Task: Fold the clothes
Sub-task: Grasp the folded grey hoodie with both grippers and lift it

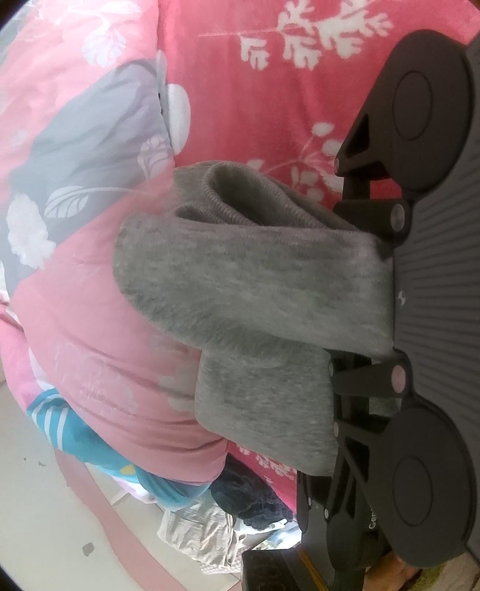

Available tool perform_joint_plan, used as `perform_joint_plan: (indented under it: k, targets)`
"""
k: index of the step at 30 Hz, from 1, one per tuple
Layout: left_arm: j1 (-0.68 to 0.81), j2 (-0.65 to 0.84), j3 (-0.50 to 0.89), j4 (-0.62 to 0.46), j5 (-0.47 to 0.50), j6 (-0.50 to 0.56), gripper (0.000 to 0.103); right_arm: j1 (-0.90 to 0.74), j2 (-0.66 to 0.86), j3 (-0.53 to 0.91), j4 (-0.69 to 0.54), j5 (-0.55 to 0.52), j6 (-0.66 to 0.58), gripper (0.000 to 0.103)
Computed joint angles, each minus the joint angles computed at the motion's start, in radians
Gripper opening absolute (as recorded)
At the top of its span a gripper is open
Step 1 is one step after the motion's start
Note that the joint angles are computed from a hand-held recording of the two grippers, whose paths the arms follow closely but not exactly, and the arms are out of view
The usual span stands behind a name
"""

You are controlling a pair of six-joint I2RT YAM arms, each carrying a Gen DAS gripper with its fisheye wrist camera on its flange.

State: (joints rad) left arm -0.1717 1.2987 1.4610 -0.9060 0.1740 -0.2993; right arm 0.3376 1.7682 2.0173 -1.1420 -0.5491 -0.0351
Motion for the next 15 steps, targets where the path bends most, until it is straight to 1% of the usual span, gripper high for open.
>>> perform_joint_plan:
  k: [5, 8, 15]
  targets:
    - [-0.033, -0.016, -0.008, 0.006, -0.027, -0.019, 0.052, 0.006, -0.022, -0.002, -0.015, 0.014, -0.006, 0.043]
    - [-0.032, -0.057, -0.033, -0.004, -0.025, -0.018, 0.052, 0.006, -0.036, -0.006, -0.022, 0.021, -0.009, 0.043]
    - [-0.034, -0.080, -0.048, -0.005, -0.025, -0.022, 0.052, 0.012, -0.056, -0.012, -0.034, 0.035, -0.012, 0.043]
